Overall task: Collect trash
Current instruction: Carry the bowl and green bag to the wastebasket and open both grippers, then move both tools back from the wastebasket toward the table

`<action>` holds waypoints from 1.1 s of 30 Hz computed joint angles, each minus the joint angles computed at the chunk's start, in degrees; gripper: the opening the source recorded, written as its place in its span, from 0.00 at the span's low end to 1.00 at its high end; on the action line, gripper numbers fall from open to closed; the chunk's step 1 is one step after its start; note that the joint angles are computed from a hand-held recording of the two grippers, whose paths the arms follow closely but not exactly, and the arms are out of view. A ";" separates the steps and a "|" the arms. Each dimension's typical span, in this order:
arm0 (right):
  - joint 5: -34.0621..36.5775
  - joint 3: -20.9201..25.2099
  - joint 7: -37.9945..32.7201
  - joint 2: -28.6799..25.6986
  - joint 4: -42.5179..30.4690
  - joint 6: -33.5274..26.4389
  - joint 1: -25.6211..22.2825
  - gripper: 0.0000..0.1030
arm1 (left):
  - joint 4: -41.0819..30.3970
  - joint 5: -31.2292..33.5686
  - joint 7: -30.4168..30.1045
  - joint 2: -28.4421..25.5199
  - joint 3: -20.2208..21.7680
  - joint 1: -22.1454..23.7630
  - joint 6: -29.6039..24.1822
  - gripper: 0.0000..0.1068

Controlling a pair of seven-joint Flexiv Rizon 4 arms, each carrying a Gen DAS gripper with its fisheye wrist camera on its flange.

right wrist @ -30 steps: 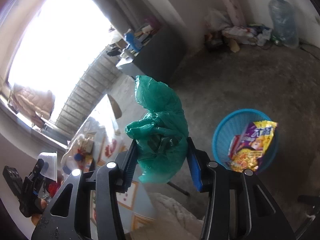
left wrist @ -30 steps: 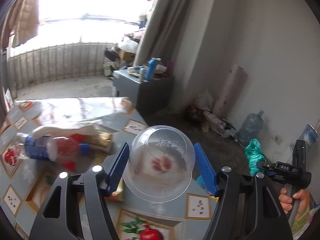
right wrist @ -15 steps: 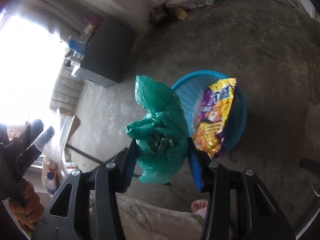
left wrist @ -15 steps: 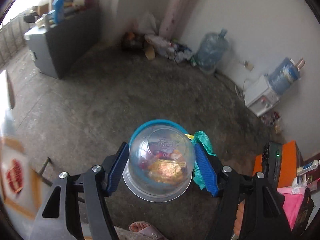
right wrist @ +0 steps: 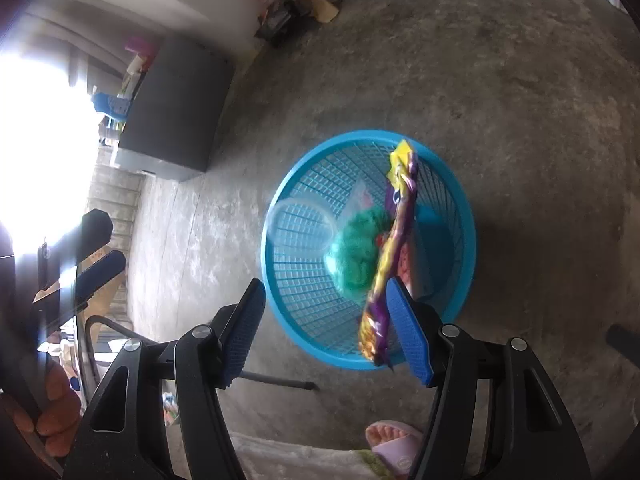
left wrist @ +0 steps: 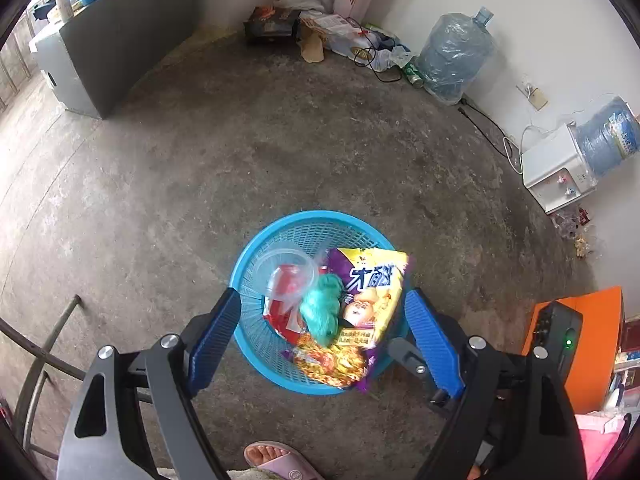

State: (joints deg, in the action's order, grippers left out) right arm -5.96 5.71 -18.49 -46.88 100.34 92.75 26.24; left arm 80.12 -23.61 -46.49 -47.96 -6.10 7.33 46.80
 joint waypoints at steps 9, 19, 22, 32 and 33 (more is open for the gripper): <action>1.41 -8.64 3.87 4.01 5.22 2.15 7.68 0.59 | 5.46 -4.27 5.61 4.93 -2.39 3.19 2.93 0.77; -6.92 -32.57 9.92 10.34 8.45 -1.24 30.34 0.75 | 21.39 -27.70 30.02 19.48 -7.34 12.99 7.60 0.80; -12.01 -39.33 11.12 11.21 7.65 -4.16 36.42 0.84 | 24.36 -34.09 36.24 23.11 -5.68 14.53 8.30 0.90; -27.12 -45.02 12.27 12.08 0.32 -17.80 43.61 0.92 | 25.93 -41.58 32.55 26.89 6.54 17.05 7.48 0.91; -28.41 -44.94 12.37 12.11 -0.31 -18.89 43.68 0.92 | 25.97 -42.40 32.31 26.80 7.08 17.08 9.56 0.91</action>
State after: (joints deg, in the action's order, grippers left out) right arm -34.37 -39.23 -6.12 -34.77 100.03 73.86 69.92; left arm 106.09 -66.01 -14.18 -21.16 0.98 24.41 56.36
